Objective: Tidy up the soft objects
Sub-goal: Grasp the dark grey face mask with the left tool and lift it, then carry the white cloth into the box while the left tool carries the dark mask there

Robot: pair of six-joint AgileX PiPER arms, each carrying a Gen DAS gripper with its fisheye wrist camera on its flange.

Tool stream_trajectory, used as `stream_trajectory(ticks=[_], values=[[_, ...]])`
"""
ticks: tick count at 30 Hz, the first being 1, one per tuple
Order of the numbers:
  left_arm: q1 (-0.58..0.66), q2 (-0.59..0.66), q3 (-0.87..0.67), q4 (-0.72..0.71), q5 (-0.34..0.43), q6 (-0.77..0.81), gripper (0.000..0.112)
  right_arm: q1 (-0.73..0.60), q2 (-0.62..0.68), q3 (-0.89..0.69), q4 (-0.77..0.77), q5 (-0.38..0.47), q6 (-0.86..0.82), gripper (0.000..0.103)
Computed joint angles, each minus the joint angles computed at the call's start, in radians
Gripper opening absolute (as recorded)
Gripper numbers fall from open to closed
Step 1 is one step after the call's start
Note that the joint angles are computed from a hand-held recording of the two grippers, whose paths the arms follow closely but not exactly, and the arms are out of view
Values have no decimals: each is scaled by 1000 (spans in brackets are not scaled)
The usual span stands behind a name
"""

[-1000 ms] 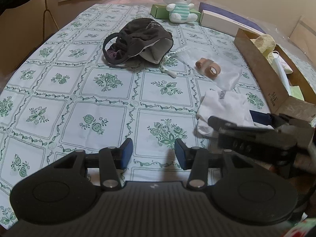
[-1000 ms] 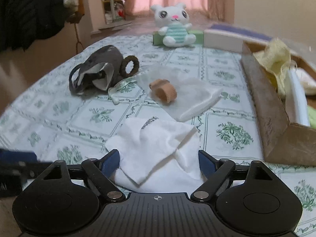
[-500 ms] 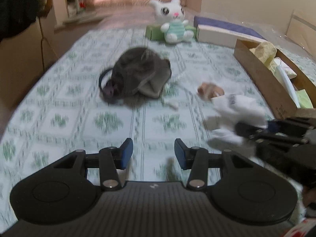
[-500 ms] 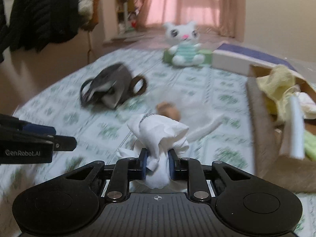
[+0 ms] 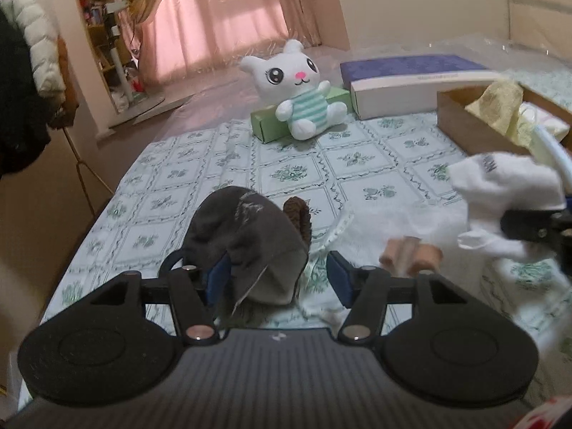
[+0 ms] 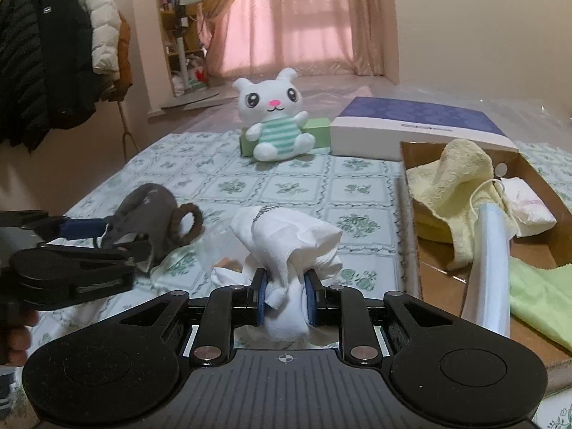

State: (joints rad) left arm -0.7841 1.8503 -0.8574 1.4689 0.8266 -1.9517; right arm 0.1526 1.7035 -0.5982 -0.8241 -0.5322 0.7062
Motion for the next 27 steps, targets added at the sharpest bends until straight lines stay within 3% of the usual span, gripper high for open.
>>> stream_trajectory(ticks=[6, 8, 13, 19, 23, 27], values=[[32, 122, -98, 12, 32, 70, 53, -22, 33, -30, -21, -2, 16, 22], [42, 137, -108, 14, 29, 80, 36, -31, 40, -37, -29, -3, 24, 22], [33, 107, -63, 52, 63, 29, 10, -54, 33, -30, -56, -12, 50, 22], [-40, -85, 93, 80, 155, -76, 8, -96, -20, 6, -131, -40, 113, 22], [-112, -282, 190, 5, 194, -89, 8, -135, -82, 43, -214, -64, 184, 22], [-226, -434, 252, -115, 285, -74, 8, -196, -160, 89, -333, -92, 279, 22]])
